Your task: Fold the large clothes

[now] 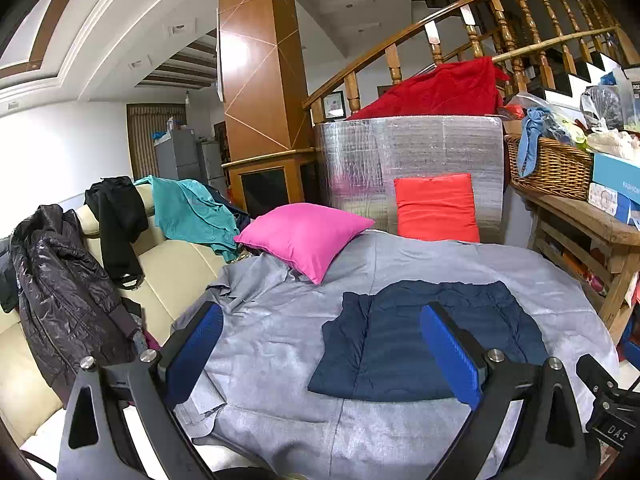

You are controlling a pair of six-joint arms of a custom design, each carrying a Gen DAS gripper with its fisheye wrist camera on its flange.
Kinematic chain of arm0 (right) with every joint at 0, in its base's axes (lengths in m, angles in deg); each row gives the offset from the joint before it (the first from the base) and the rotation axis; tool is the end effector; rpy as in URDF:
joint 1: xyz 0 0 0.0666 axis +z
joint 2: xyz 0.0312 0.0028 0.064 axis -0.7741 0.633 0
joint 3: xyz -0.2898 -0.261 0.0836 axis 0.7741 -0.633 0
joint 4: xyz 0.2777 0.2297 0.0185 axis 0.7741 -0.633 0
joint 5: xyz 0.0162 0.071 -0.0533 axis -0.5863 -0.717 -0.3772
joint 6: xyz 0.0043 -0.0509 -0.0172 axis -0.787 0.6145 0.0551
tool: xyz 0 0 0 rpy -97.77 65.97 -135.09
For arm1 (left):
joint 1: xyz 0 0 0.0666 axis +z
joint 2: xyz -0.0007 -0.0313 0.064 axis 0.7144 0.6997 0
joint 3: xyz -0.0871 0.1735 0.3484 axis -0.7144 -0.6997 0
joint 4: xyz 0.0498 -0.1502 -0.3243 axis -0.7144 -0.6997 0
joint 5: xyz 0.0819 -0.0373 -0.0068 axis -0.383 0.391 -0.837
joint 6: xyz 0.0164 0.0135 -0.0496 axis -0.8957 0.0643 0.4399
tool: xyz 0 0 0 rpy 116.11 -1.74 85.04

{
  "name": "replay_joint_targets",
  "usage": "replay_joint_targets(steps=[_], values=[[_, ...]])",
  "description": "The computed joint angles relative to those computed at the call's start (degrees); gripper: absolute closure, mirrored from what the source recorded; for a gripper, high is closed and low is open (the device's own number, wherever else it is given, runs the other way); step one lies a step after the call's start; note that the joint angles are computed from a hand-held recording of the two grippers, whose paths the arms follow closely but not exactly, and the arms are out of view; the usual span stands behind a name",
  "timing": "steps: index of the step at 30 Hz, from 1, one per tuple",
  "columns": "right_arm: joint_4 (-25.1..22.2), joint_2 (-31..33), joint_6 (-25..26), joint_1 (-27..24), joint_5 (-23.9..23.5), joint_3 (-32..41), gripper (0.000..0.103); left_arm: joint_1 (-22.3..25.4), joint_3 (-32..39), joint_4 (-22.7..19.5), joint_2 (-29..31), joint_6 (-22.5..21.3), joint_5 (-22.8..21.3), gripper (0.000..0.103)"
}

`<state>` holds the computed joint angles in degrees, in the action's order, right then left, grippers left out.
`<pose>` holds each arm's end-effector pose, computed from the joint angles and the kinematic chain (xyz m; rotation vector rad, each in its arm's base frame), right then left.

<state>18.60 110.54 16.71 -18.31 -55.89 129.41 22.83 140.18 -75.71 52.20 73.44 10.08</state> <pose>0.5623 0.3350 0.5411 0.2240 2.0093 0.0939 0.5701 -0.2225 0.5828 0.0272 1.8985 0.1442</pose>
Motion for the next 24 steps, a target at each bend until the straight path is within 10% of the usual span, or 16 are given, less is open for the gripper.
replay_joint_targets(steps=[24], values=[[-0.1,0.5,0.0,0.2,0.0,0.6,0.000,0.2,0.0,-0.5,0.1,0.2,0.2,0.004]])
